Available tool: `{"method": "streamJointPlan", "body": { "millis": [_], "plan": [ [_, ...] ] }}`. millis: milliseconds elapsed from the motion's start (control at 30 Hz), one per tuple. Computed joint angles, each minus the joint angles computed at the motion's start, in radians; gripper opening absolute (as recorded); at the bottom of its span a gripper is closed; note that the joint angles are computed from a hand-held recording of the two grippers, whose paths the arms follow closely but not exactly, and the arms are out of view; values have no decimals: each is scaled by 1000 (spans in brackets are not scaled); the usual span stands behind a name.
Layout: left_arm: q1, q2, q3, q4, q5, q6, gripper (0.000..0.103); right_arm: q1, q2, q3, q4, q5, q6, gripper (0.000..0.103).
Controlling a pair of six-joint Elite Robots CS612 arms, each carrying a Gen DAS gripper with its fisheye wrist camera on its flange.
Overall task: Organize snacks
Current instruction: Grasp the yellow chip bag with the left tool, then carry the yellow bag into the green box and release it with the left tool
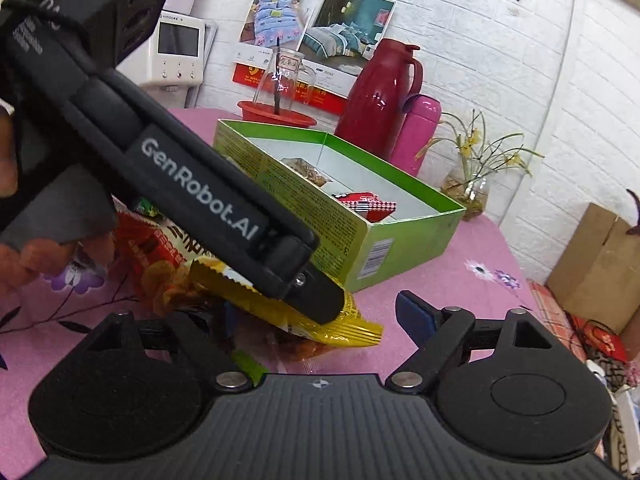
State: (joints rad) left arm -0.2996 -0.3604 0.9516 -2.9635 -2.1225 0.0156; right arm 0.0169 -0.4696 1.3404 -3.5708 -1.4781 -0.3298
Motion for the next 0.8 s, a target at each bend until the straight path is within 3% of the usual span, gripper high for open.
{"method": "streamJointPlan", "body": {
  "millis": [133, 167, 233, 267, 300, 467, 800],
  "plan": [
    [4, 16, -31, 23, -23, -17, 98, -6, -2, -12, 52, 32, 42, 103],
    [5, 21, -41, 33, -32, -20, 95, -6, -2, -12, 59, 31, 54, 96],
    [9, 28, -57, 62, -66, -33, 75, -7, -4, -14, 72, 31, 82, 85],
    [13, 34, -69, 76, -96, -39, 41, -9, -4, -13, 71, 32, 98, 80],
    [16, 37, -78, 89, -125, -43, 32, -9, -4, -13, 66, 32, 114, 77],
    [13, 17, -36, 25, -118, -51, 27, -6, -5, 2, 13, 23, 148, 60],
    [17, -42, 84, -152, -127, -50, 24, 2, -24, 45, -114, 12, 161, 57]
  ]
}}
